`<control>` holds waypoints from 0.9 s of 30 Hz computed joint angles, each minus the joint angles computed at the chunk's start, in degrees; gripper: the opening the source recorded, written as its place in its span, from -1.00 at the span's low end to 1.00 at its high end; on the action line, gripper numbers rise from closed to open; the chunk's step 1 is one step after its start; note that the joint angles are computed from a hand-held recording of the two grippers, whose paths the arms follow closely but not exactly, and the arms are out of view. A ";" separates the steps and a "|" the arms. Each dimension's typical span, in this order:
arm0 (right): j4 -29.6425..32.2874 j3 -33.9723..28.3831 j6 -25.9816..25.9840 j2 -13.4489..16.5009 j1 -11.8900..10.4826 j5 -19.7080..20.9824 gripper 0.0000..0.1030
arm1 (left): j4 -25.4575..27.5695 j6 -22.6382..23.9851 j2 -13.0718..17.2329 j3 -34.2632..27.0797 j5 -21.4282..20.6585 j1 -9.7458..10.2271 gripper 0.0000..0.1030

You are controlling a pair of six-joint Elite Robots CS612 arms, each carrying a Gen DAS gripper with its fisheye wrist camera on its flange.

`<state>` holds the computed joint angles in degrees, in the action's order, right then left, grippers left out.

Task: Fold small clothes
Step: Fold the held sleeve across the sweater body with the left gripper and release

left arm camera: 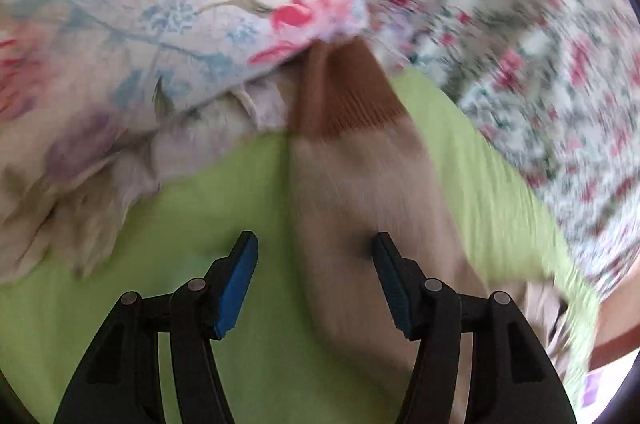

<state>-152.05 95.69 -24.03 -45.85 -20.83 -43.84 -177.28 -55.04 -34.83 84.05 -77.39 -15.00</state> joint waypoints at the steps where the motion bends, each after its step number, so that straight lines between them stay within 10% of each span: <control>1: -0.32 -0.03 0.27 0.09 0.07 -0.45 -0.24 | -0.58 -0.08 0.46 -0.58 -0.35 0.41 0.17; 4: 1.14 -0.45 -0.05 0.34 0.40 -1.13 -0.24 | -1.05 3.13 1.32 -2.26 1.25 0.56 -0.23; 5: 1.50 -0.39 -0.56 0.27 0.48 -1.05 -0.24 | -1.11 5.11 1.49 -2.75 0.90 0.50 -0.83; 6: 1.57 -0.29 -0.90 0.20 0.46 -0.69 -0.24 | -0.32 6.67 1.41 -3.28 1.29 0.16 -0.91; 18: 0.21 1.71 -0.05 -0.80 -1.50 2.13 -0.23 | -16.20 18.96 -3.17 2.29 3.89 -9.51 -0.93; 27: -2.95 1.79 5.84 0.55 -4.00 1.28 -0.23 | -12.24 27.59 -0.24 -5.36 -3.54 -16.95 -0.92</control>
<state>-155.00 97.47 -18.19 -45.31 -24.83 -42.55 -189.52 -27.44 -35.07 78.69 -80.93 -31.95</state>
